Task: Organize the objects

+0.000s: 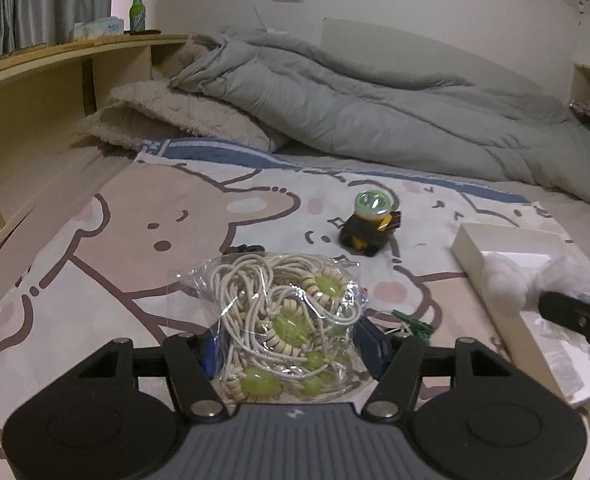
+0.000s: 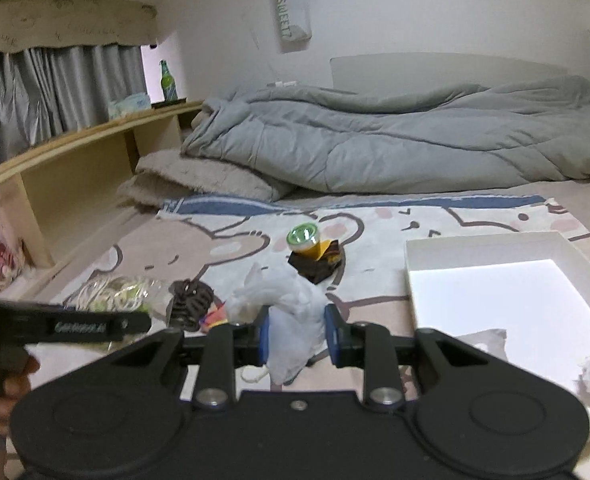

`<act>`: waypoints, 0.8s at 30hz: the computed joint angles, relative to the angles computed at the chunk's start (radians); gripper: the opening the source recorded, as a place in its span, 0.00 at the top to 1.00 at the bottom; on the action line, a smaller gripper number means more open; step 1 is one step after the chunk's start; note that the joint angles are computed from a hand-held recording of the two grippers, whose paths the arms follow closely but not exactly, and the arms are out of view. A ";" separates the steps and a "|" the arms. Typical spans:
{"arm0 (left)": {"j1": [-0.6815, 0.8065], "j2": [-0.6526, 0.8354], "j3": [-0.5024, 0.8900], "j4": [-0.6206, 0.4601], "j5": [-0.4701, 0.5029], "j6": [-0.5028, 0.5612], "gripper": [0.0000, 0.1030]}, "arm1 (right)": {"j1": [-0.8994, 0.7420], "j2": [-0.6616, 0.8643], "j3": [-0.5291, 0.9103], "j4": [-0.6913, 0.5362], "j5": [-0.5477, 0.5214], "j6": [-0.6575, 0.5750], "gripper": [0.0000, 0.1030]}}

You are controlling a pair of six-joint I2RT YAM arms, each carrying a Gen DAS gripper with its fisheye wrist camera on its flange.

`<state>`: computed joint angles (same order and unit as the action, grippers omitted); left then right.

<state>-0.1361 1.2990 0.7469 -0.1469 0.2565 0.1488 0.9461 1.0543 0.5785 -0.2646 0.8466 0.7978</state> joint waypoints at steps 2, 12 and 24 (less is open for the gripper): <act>0.004 -0.035 -0.015 -0.004 0.013 0.004 0.37 | 0.004 -0.020 0.001 -0.016 0.008 0.008 0.73; -0.030 -0.176 -0.061 0.003 0.007 0.019 0.37 | 0.015 -0.121 0.015 -0.124 0.064 0.048 0.73; -0.102 -0.167 -0.037 -0.008 -0.025 0.000 0.37 | -0.012 -0.157 0.035 -0.186 0.037 0.040 0.73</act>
